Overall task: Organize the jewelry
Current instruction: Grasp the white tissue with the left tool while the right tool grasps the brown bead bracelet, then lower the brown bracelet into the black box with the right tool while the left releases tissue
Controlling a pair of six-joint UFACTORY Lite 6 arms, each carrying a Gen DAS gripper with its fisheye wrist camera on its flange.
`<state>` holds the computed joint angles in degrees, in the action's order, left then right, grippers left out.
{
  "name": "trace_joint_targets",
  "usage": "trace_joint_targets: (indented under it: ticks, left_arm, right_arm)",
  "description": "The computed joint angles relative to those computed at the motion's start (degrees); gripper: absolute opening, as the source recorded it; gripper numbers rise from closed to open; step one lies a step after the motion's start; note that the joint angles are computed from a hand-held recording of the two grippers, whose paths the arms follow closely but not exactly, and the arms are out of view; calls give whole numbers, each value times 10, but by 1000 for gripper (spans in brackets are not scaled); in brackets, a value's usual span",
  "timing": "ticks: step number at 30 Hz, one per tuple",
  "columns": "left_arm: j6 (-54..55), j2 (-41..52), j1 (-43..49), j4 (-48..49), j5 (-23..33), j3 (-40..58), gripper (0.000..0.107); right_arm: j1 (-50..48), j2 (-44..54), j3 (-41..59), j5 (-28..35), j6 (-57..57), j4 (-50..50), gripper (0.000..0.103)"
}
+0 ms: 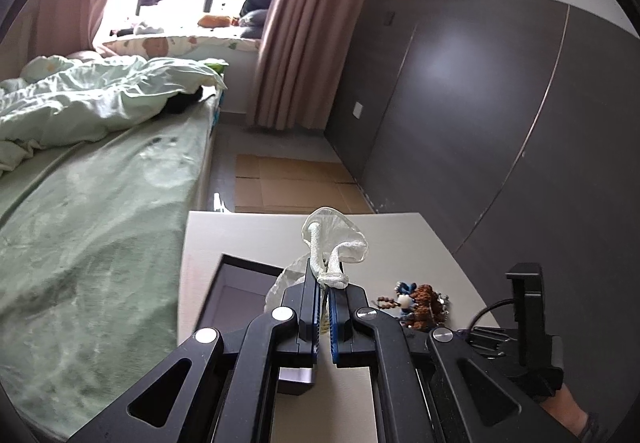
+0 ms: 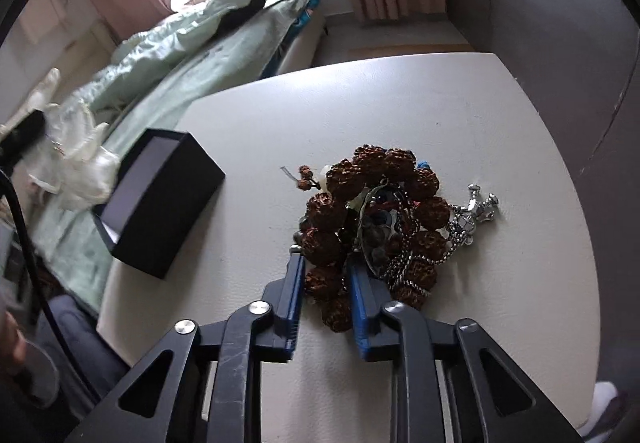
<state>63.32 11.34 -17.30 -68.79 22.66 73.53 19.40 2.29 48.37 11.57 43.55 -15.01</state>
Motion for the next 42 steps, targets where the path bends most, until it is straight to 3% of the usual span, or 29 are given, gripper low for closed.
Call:
trace_joint_targets:
  ticks: [3, 7, 9, 17, 21, 22, 24, 26, 27, 32, 42]
  left_arm:
    - [34, 0, 24, -32, 20, -1, 3]
    - [51, 20, 45, -47, 43, 20, 3]
    - [66, 31, 51, -54, 56, 29, 3]
    - [131, 98, 77, -107, 103, 52, 3]
    - [105, 129, 87, -94, 129, 73, 4]
    - [82, 138, 86, -70, 130, 89, 7]
    - [41, 153, 85, -33, 133, 111, 27]
    - [41, 160, 95, -42, 152, 118, 77]
    - [72, 148, 105, -78, 160, 100, 83]
    - [146, 100, 144, -143, 167, 45, 85]
    - [157, 87, 217, -176, 191, 21, 85]
  right_arm:
    - [-1, -26, -9, 4, -14, 0, 20]
    - [-33, -77, -24, 15, -178, 169, 20]
    - [-44, -103, -22, 25, -202, 199, 20]
    - [-51, -155, 36, 88, -150, 157, 20]
    - [-28, -148, 83, 115, -84, 93, 20]
    - [-17, -143, 100, 123, -57, 66, 20]
    - [1, -129, 129, 135, -22, 33, 20]
    - [20, -108, 165, 146, 10, 2, 20]
    - [25, -100, 176, 148, 17, -4, 20]
    - [59, -37, 252, 146, 33, -10, 20]
    - [118, 127, 405, 144, 32, 3, 20]
